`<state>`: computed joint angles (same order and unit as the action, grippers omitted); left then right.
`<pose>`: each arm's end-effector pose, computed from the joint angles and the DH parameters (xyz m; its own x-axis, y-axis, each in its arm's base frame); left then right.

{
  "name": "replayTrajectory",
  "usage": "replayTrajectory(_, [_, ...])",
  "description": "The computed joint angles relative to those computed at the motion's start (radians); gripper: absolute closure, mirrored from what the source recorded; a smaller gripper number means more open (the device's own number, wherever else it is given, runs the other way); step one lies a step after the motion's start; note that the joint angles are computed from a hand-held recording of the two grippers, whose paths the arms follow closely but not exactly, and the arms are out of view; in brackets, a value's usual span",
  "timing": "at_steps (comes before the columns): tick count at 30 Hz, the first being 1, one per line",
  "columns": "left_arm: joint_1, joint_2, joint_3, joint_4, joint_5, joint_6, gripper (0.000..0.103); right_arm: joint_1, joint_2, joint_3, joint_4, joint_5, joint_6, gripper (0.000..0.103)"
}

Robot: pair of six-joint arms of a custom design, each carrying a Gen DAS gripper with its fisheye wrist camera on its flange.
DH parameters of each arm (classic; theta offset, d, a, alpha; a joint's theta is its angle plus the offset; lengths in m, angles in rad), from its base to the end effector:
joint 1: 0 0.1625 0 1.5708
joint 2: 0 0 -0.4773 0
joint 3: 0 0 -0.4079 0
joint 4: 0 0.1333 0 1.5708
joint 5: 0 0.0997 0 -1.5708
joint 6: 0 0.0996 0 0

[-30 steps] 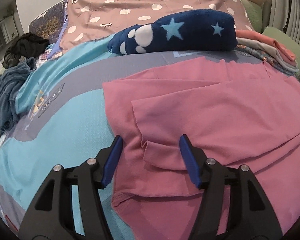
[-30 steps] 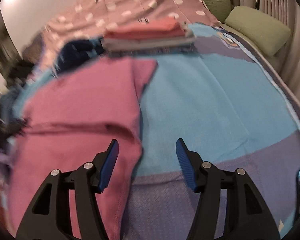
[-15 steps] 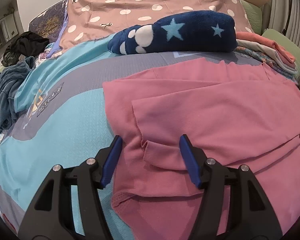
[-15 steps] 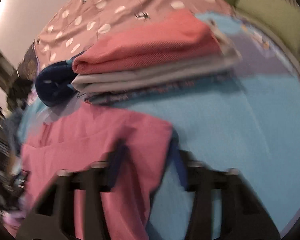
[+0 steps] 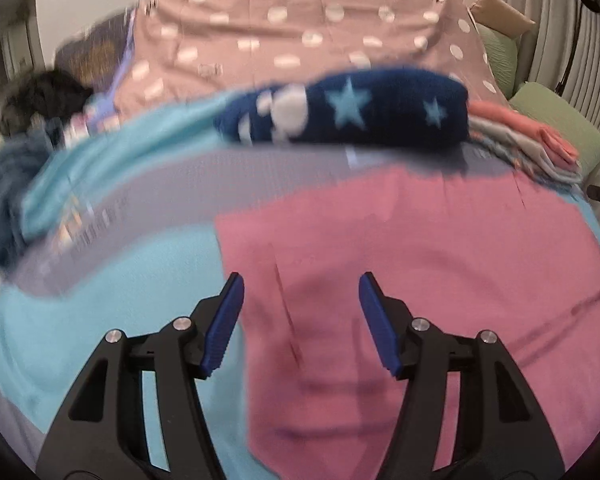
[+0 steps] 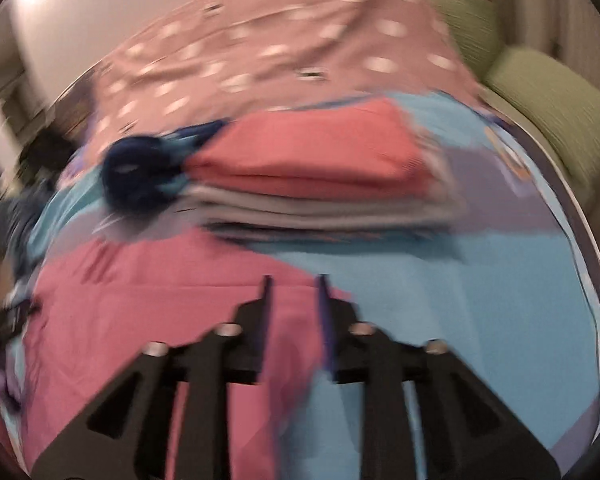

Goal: Fold small clothes

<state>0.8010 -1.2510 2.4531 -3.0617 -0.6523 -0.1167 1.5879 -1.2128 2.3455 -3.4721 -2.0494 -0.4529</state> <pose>-0.1327 -0.4422 0.2056 -0.6670 0.1780 -0.7234 0.5935 0.7139 -0.3716 0.0955 -0.4718 0.2459 -0.7976 -0.0403 0.6019 -0.4018 0.7797 -0.4802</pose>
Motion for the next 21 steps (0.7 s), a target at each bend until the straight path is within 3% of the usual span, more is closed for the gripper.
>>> replayTrajectory(3, [0.039,0.054,-0.098,0.009,-0.036,0.115,0.04,0.03,0.073,-0.067,0.067,-0.054,-0.032,0.062])
replayTrajectory(5, [0.08,0.111,-0.181,0.07,-0.072,0.169,0.039,0.034,0.132,-0.132,0.103,-0.107,-0.003,0.054])
replayTrajectory(8, [0.112,0.195,-0.248,0.112,-0.06,0.237,0.039,0.022,0.204,-0.201,0.141,-0.179,0.018,0.05])
replayTrajectory(10, [0.123,0.238,-0.258,0.07,-0.063,0.298,0.052,0.023,0.254,-0.205,0.018,-0.22,-0.077,0.063])
replayTrajectory(11, [0.124,0.239,-0.259,0.072,-0.082,0.309,0.074,0.025,0.269,-0.203,-0.044,-0.23,-0.097,0.079])
replayTrajectory(12, [0.115,0.245,-0.253,0.055,-0.06,0.305,0.092,0.017,0.267,-0.199,-0.065,-0.219,-0.087,0.082])
replayTrajectory(15, [0.102,0.28,-0.223,-0.058,0.059,0.308,0.093,-0.014,0.245,-0.186,-0.089,-0.17,-0.017,0.084])
replayTrajectory(19, [0.093,0.278,-0.204,-0.111,0.08,0.307,0.093,-0.016,0.201,-0.152,-0.085,-0.127,0.012,0.083])
replayTrajectory(21, [0.08,0.253,-0.18,-0.152,0.045,0.346,0.089,0.0,0.155,-0.098,-0.119,-0.096,0.036,0.081])
